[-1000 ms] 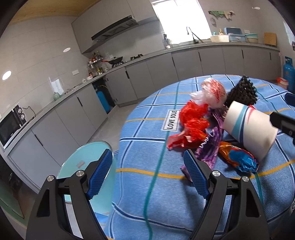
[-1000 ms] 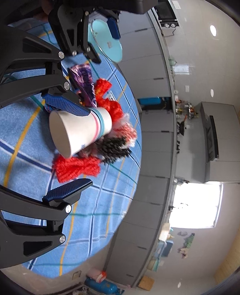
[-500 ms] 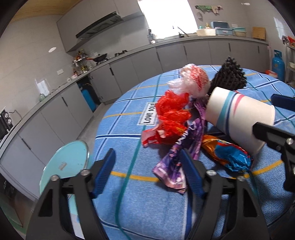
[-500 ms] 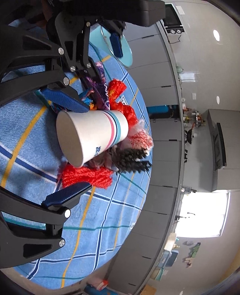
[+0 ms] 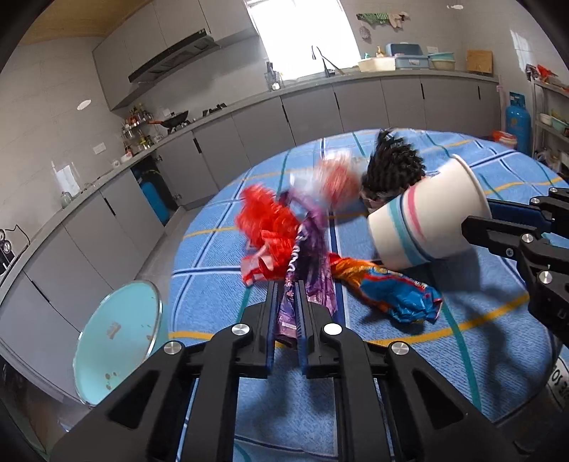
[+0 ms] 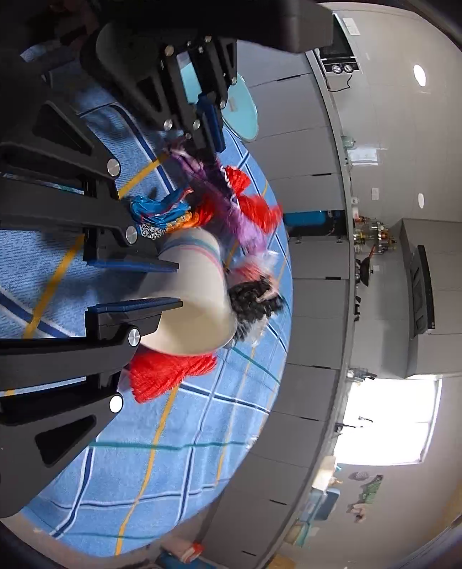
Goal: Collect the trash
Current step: 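Grasp the purple wrapper with the left gripper while the right gripper grasps the white paper cup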
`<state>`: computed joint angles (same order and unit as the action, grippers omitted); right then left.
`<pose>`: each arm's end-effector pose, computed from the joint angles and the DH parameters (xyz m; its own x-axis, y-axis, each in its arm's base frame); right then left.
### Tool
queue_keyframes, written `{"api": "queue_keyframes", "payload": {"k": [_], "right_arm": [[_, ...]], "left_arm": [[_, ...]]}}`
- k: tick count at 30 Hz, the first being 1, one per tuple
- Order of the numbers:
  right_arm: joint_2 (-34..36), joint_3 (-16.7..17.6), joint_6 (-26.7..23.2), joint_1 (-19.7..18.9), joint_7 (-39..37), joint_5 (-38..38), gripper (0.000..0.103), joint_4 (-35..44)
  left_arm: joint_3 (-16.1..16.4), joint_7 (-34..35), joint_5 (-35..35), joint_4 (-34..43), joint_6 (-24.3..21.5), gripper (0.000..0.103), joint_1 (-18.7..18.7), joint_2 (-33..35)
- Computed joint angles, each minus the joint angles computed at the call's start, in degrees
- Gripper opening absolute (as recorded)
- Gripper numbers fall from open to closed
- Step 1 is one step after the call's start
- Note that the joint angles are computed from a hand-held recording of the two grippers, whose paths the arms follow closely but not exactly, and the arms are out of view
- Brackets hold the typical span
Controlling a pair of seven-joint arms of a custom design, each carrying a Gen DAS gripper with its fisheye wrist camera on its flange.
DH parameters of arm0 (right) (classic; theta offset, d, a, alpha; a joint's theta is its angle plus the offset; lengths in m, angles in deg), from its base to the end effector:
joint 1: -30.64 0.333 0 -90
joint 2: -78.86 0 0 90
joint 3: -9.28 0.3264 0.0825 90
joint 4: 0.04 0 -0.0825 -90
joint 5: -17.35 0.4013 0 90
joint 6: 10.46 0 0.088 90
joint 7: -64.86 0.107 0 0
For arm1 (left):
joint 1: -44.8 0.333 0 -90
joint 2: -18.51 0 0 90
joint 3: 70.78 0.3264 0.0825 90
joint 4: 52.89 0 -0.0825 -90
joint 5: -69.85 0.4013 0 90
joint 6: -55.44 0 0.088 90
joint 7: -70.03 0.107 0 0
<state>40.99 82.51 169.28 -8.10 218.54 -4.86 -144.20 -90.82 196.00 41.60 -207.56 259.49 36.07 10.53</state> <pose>0.3802 0.3368 0.4121 0.0717 -0.9966 0.0414 -0.5343 -0.0734 -0.8421 0.4233 -0.1666 0.3849 -0.4085 -0.8637 -0.2953 -0.4305 0.4676 -0.7720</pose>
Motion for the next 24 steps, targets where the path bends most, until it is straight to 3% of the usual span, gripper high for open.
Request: {"api": "queue_keyframes", "payload": {"k": [6, 13, 24], "right_arm": [[2.1, -1.1, -0.3, 1.3, -0.7, -0.6, 0.01, 0.0], [-2.9, -1.9, 1.2, 2.4, 0.5, 0.1, 0.004, -1.0], [-7.5, -4.4, 1.8, 5.5, -0.1, 1.7, 0.004, -1.1]], "left_arm": [[0.1, -2.4, 2.4, -1.5, 0.4, 0.008, 0.2, -2.3], [-1.2, -2.1, 2.2, -3.0, 3.6, 0.007, 0.6, -4.6], [-2.4, -5.8, 4.0, -7.0, 4.7, 0.007, 2.5, -12.0]]}}
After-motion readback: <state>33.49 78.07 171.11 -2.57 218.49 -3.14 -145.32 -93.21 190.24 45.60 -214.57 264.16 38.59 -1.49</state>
